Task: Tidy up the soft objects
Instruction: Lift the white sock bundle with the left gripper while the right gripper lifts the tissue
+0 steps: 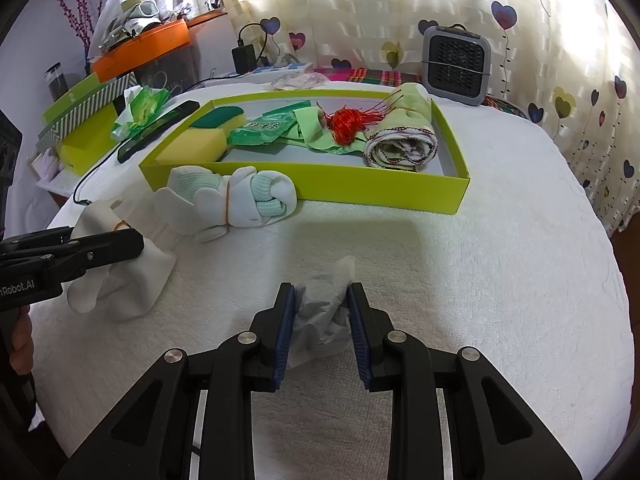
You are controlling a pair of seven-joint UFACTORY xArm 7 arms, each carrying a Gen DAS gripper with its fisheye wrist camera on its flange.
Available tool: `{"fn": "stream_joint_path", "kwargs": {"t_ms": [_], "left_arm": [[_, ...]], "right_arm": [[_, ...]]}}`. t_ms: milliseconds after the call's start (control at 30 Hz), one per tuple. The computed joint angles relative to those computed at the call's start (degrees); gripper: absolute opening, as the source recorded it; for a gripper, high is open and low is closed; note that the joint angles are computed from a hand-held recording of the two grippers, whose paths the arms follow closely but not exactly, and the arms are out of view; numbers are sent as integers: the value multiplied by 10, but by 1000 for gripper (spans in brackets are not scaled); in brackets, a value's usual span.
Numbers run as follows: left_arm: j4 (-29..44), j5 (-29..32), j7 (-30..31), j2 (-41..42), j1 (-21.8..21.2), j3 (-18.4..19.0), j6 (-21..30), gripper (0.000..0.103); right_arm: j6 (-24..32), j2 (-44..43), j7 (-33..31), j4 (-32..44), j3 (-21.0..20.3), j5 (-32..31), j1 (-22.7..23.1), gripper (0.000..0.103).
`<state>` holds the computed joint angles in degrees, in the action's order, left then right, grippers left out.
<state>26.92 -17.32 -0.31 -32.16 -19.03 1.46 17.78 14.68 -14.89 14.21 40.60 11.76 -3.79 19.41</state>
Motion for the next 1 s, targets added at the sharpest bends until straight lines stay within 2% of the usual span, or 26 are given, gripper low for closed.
{"fn": "stream_joint_path", "kwargs": {"t_ms": [467,1000], "left_arm": [[0,29,-11,-16,12,-14,-2,39],[23,34,2,-16,7,-2,-7,39]], "right_arm": [[-12,-13,29,-5,14,-30,-12,28],[-32,-18,39,6,15,-33,-15,28]]}}
